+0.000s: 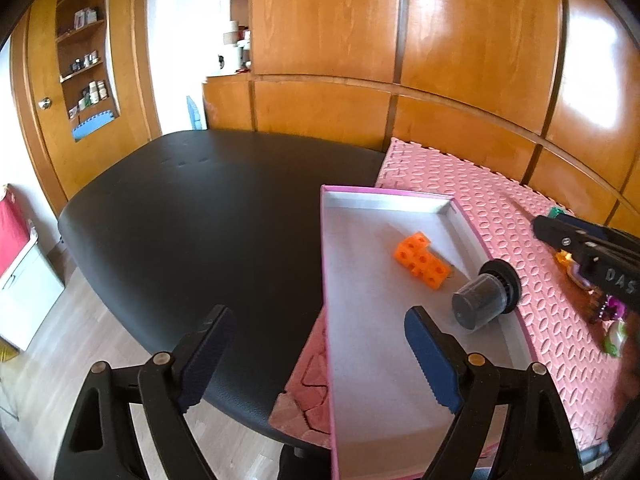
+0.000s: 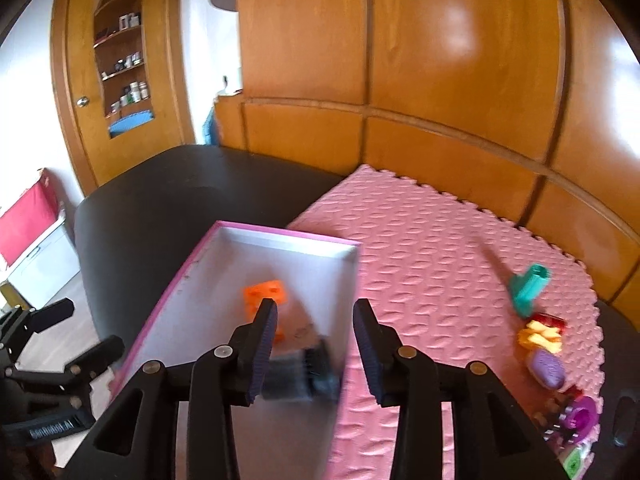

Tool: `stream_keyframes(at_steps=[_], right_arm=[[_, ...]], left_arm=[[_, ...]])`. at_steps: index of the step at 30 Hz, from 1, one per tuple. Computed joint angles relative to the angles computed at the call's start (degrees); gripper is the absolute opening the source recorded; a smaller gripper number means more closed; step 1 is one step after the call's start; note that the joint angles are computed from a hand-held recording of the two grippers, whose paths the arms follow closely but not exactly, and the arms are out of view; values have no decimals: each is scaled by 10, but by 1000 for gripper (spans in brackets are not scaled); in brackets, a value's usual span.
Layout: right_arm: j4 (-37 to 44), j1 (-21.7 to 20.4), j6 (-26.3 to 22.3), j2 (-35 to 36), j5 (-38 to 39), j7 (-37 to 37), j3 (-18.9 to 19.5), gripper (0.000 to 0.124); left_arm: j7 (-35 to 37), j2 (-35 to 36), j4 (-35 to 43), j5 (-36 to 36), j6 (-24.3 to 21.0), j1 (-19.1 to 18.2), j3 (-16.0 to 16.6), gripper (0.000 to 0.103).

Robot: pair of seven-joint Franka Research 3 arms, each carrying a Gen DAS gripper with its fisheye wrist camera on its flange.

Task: Organize rigid objects
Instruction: 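Move the left gripper to the teal cup and grasp it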

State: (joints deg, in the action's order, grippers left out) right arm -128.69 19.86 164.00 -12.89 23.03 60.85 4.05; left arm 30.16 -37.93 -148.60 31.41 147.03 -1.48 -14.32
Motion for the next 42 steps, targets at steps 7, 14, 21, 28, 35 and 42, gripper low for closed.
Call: stream_keyframes(at_steps=[7, 14, 21, 28, 35, 42], right_arm=[[-12, -62, 28, -16, -34, 45, -18, 39], [9, -166, 45, -1, -106, 166, -28, 40], [26, -229, 65, 39, -144, 250, -57, 42], [46, -224, 15, 76, -5, 222, -108, 42], [60, -221, -22, 74, 99, 154, -114, 42], [66, -218, -42, 74, 135, 108, -112, 42]], left_arm=[[16, 27, 27, 13, 13, -7, -9, 88], [36, 62, 61, 21, 25, -20, -14, 88], [72, 124, 118, 20, 33, -45, -22, 88], [113, 223, 211, -2, 23, -80, -21, 88], [144, 371, 370, 18, -10, -116, -21, 95], [178, 511, 541, -9, -46, -161, 6, 95]])
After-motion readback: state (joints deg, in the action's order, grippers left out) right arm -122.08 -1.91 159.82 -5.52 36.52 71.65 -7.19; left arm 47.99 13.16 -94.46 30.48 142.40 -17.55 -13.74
